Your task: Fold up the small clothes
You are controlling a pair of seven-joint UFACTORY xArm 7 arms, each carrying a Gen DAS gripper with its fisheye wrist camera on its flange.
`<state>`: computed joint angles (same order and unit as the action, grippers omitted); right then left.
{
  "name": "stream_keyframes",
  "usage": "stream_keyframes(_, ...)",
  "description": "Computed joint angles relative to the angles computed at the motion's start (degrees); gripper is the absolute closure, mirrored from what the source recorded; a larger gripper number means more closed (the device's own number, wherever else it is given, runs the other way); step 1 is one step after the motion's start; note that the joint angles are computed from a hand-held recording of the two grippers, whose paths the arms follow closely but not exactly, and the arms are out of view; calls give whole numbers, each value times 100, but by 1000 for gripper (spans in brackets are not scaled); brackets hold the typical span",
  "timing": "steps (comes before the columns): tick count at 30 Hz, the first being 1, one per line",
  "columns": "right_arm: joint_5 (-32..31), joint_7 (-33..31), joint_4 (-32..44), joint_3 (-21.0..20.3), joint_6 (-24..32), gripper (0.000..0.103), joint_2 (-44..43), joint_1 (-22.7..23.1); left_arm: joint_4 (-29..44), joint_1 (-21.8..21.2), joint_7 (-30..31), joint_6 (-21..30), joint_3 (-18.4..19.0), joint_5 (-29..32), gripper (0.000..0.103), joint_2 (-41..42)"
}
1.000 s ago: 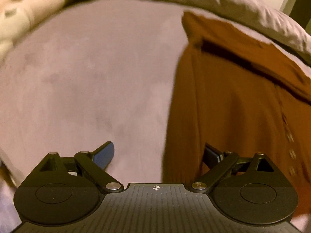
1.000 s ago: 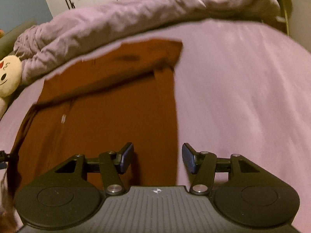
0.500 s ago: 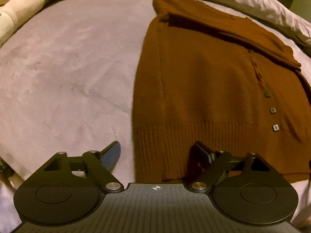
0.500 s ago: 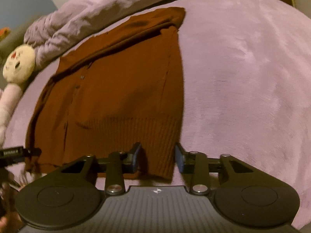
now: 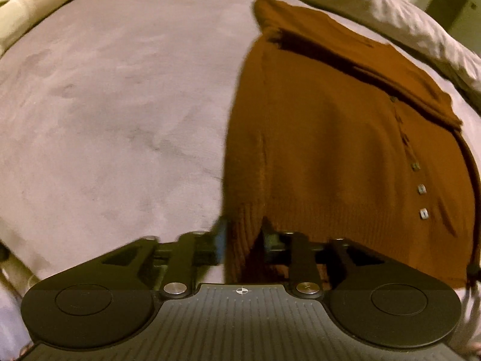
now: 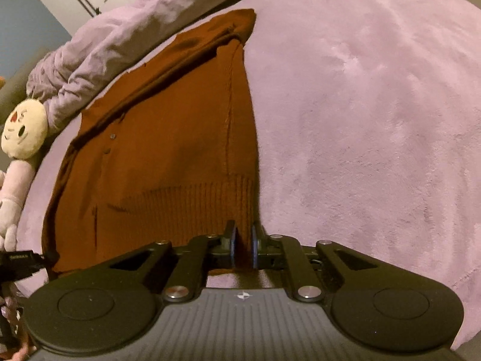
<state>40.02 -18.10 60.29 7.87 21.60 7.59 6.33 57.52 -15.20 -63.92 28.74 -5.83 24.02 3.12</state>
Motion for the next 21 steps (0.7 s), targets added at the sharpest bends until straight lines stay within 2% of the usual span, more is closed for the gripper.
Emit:
stream_keyframes(2,-227,115,97,-25,79,94,67,34,100,-13,265,36,-28,-77,62,88)
stream_keyframes(4,-262,118,218,-17,233,94,130,-3,168,-3,597,59,-26,-251,74,141)
stream_keyframes(5,-184,69,316,-5,373,93,182,-53,134,38,853,-16,-27,-511,88,117)
stream_keyframes(6,-76,35,412,3,529,94,229,-110,82,87,1081,-115,-27,-834,90,87)
stream_keyframes(9,495,-127,631,23,1036,95,311,-321,-91,242,1776,-431,-42,-2078,91,-84)
stream_keyframes(12,1393,-347,852,37,1534,95,402,-544,-191,286,2502,-906,-57,-3053,92,-270)
stream_keyframes(15,2315,-480,1113,36,1902,95,540,-701,-2,295,2919,-1213,-40,-3532,92,-271)
stream_keyframes(20,2908,-586,1771,69,1953,95,909,-687,637,415,3675,-1720,-48,-4496,92,61)
stream_keyframes(21,2924,-600,1969,91,1897,95,1020,-665,801,441,3639,-1761,-32,-4477,92,176)
